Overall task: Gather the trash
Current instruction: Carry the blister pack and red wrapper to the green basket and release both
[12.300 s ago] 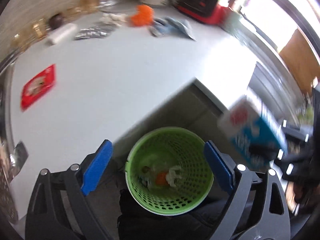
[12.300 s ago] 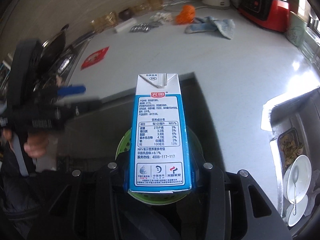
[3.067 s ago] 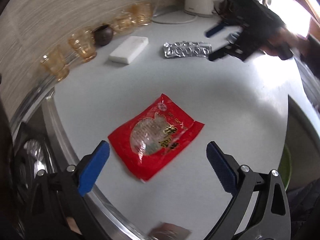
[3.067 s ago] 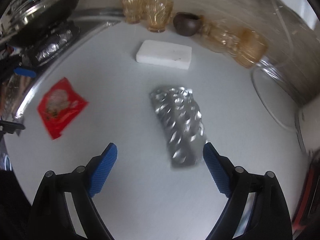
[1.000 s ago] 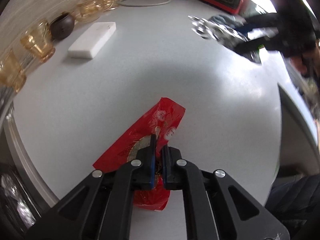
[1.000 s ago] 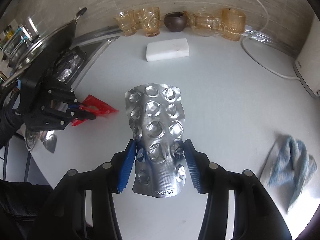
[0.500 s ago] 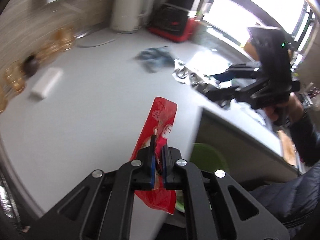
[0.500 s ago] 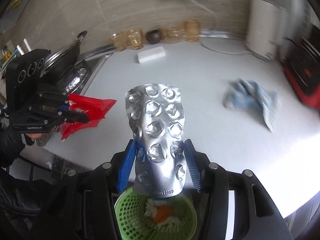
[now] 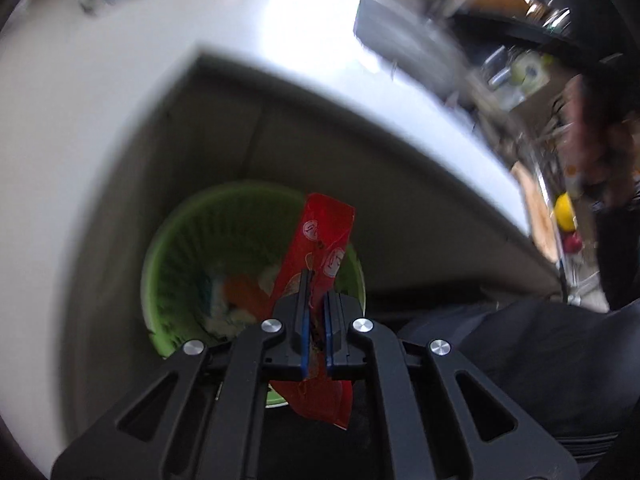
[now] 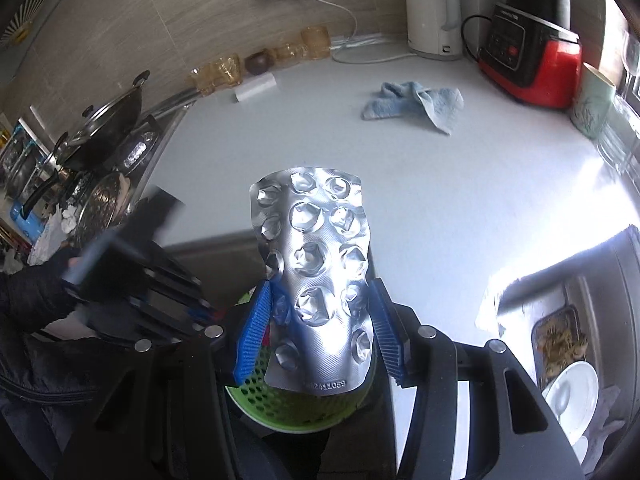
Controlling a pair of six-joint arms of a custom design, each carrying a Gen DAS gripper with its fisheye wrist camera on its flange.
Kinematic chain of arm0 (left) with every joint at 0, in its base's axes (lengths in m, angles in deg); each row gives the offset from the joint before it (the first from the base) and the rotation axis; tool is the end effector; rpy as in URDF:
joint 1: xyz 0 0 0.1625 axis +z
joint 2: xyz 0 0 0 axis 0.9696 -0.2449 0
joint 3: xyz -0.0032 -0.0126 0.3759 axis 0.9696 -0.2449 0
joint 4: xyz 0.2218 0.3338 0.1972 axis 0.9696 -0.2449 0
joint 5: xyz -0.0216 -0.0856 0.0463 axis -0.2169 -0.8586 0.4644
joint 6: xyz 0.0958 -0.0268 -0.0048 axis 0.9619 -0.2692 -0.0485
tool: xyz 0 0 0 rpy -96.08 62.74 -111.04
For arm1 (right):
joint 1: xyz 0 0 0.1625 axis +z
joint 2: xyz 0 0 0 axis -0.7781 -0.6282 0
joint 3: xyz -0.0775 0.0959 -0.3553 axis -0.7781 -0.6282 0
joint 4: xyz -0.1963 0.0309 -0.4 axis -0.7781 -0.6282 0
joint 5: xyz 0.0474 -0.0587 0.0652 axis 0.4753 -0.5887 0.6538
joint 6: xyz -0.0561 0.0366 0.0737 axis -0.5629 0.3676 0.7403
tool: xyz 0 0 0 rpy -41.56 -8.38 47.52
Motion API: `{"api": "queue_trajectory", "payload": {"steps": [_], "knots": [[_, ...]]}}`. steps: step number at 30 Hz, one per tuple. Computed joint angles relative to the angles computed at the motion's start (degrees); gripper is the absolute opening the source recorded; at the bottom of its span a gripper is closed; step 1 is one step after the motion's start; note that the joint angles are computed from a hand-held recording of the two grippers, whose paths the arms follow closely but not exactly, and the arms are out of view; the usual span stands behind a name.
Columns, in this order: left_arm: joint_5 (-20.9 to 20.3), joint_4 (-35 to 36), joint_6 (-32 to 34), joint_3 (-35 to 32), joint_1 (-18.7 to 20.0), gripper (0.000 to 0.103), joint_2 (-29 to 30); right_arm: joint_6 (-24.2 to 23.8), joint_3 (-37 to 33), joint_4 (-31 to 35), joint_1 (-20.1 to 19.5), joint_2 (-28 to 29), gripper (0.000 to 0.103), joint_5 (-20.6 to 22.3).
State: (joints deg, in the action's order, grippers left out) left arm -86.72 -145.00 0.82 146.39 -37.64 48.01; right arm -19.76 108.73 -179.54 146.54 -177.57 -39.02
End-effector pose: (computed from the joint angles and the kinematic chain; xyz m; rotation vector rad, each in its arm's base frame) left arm -0.4369 -0.5135 -0.0101 1.3152 2.6238 0.5082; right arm 0.1302 -0.4371 0.4832 0.3913 -2.5419 0.5534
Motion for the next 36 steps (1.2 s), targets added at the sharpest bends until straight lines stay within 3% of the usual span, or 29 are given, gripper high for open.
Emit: {"api": "queue_trajectory", "payload": {"steps": [3, 6, 8, 10, 16, 22, 27, 34, 36], "knots": [[0.0, 1.4, -1.3, 0.6, 0.0, 0.005, 2.2, -0.6, 0.8, 0.9, -0.9, -1.5, 0.050, 0.9], [-0.3, 2.0, -2.0, 0.8, 0.3, 0.017, 3.4, -1.0, 1.3, 1.6, -1.5, -2.6, 0.050, 1.5], [0.4, 1.2, -2.9, 2.2, -0.3, 0.047, 2.9, -1.2, 1.6, 1.8, -1.7, -3.1, 0.051, 2.0], [1.6, -0.4, -3.2, 3.3, -0.8, 0.056, 2.0, -1.5, 1.8, 1.9, -1.9, -3.5, 0.051, 2.2], [5.0, -3.1, -5.7, 4.8, -1.0, 0.057, -1.3, -1.6, 2.7, 1.5, -1.9, -3.3, 0.051, 1.6], [17.6, -8.8, -12.4, 7.8, -2.1, 0.077, -8.9, -1.0, 5.9, 1.2, -1.5, -3.0, 0.051, -1.2], [29.4, -8.4, -19.5, 7.5, -2.8, 0.095, -12.1, -0.1, 9.4, 1.5, -1.6, -1.6, 0.051, -2.8], [34.7, -7.3, -26.0, 5.2, -1.2, 0.095, -13.1, -0.3, 12.4, 0.5, -0.8, 2.3, 0.054, -6.9], [35.9, -6.7, -25.5, 5.1, -1.4, 0.095, -13.2, 0.6, 12.2, 0.9, -1.0, 3.3, 0.062, -6.7]]}}
